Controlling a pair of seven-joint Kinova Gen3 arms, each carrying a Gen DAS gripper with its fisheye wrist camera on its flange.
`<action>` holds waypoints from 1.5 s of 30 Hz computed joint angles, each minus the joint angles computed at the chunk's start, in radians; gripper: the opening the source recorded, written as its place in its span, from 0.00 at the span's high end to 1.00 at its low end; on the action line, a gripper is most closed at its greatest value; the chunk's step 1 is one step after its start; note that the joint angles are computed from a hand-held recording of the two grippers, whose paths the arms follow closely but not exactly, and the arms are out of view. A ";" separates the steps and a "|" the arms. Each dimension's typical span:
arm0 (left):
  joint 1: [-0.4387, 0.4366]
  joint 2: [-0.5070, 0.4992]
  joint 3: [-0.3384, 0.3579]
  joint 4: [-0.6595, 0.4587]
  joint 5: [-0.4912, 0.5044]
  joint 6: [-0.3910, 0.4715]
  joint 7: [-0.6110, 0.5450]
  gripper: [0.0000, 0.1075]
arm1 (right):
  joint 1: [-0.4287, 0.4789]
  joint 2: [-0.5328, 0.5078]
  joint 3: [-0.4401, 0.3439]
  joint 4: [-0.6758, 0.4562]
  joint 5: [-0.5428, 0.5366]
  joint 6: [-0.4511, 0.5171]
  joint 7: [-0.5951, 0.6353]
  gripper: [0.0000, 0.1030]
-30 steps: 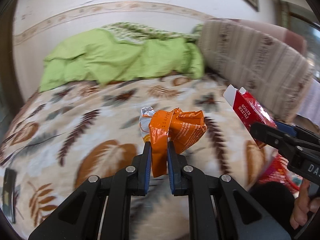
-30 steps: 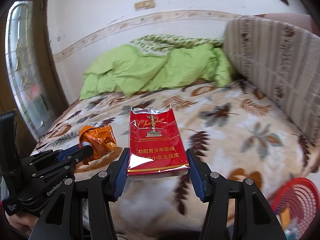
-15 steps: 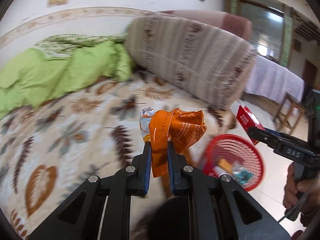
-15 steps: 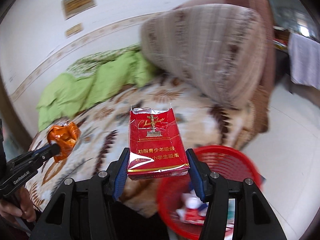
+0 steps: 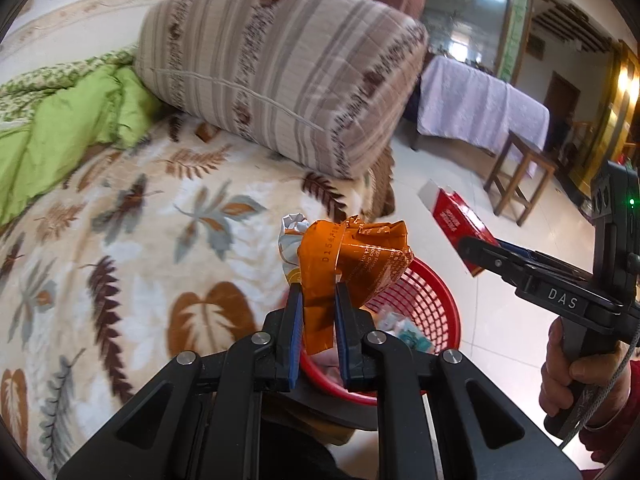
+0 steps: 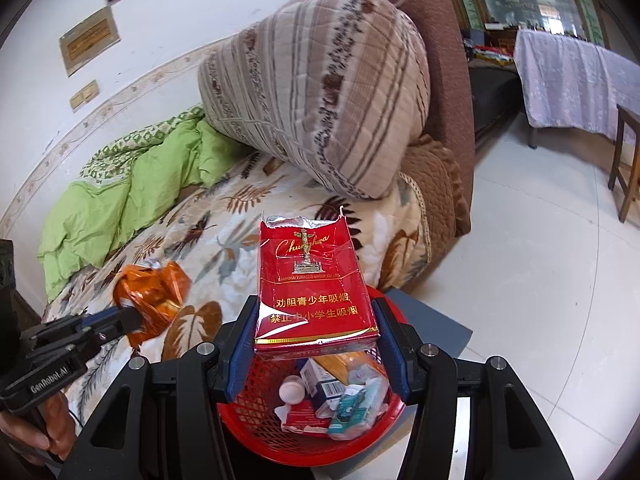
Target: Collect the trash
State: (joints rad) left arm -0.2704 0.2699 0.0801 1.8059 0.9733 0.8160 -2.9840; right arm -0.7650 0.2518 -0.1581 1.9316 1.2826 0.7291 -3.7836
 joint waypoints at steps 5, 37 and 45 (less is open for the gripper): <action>0.050 0.038 0.021 -0.030 -0.067 -0.016 0.059 0.87 | 0.174 0.022 -0.181 0.015 0.060 0.006 -0.053 0.43; -0.133 -0.236 -0.200 0.293 0.318 -0.145 -0.443 0.04 | -0.482 0.313 0.314 -0.623 -0.471 0.630 0.304 0.06; -0.159 -0.239 -0.257 0.319 0.393 -0.124 -0.513 0.04 | -0.502 0.367 0.334 -0.721 -0.490 0.681 0.369 0.06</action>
